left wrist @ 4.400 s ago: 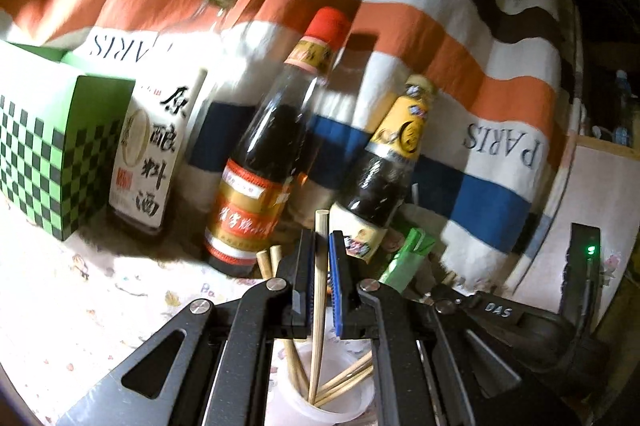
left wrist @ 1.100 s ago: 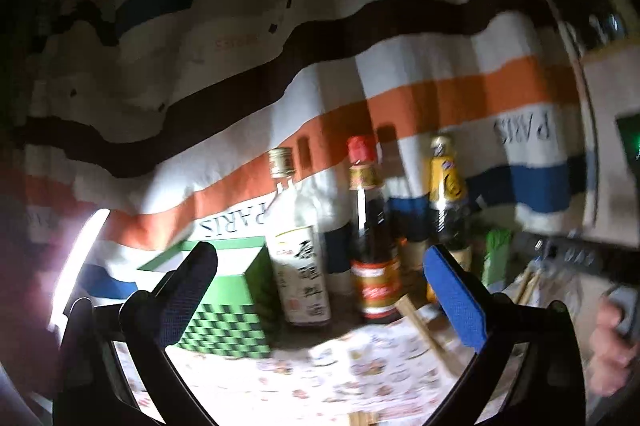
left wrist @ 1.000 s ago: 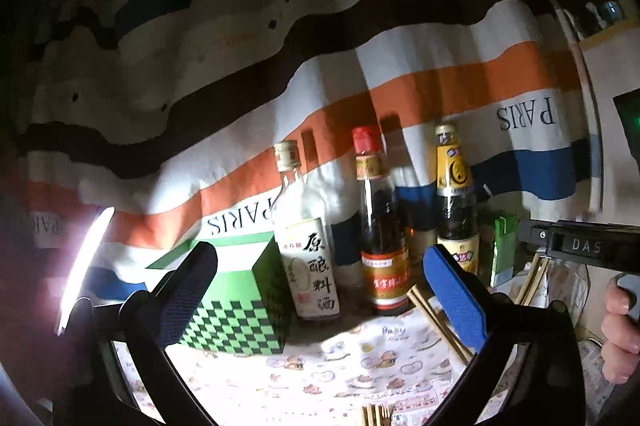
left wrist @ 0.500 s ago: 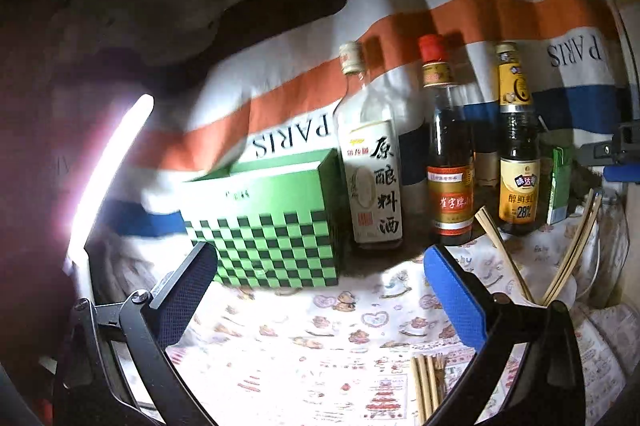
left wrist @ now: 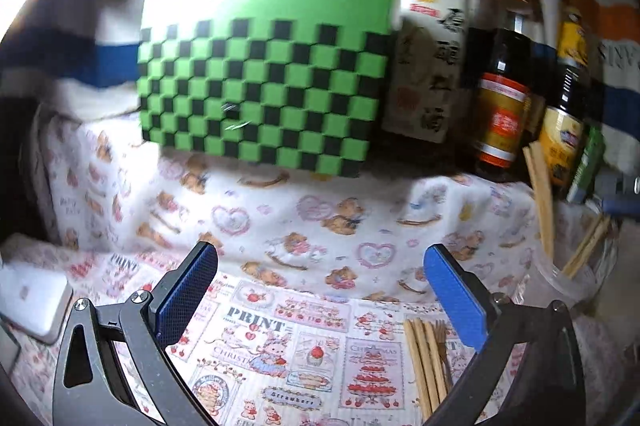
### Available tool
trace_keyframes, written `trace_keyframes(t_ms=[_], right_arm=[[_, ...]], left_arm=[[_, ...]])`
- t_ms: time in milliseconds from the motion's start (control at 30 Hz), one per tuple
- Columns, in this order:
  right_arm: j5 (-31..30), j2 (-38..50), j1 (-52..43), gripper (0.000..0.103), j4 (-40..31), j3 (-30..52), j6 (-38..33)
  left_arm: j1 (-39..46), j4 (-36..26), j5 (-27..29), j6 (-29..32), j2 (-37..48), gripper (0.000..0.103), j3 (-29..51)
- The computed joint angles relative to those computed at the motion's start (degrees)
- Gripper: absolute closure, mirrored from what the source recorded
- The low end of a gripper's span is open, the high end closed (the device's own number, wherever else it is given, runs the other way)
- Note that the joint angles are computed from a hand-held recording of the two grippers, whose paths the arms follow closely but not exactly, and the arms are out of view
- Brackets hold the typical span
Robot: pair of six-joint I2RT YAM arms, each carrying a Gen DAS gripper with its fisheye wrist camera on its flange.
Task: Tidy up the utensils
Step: 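Move both open grippers back down to the chopstick bundle on the cloth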
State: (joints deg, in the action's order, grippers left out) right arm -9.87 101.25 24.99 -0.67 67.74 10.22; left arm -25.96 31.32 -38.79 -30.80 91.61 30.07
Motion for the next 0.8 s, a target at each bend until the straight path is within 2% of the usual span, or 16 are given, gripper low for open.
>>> trace_keyframes(t_ms=[67, 300, 467, 567, 733, 800], right_arm=[[2.4, 1.5, 1.7, 0.039, -0.1, 0.6, -0.6], [4.1, 6.9, 5.0, 0.039, 0.8, 2.5, -0.9], [4.9, 12.2, 6.2, 0.045, -1.1, 5.9, -1.6], [5.1, 14.0, 6.8, 0.048, -0.7, 6.5, -2.0], [4.2, 18.6, 6.6, 0.062, -0.5, 8.4, -2.1], [4.3, 20.8, 6.7, 0.064, 0.6, 9.3, -1.7]], left_arm=[[0.6, -2.3, -2.0, -3.2, 1.2, 0.001, 0.9], [1.6, -2.3, -1.8, -2.6, 2.3, 0.001, 1.1], [1.8, -4.5, -3.3, -4.9, 2.2, 0.001, 1.5], [3.8, -3.5, 0.3, -5.9, 2.2, 0.001, 0.8], [4.0, -4.6, 0.0, -6.8, 2.4, 0.001, 1.0], [3.9, -6.4, 0.0, -7.8, 2.5, 0.001, 1.6]])
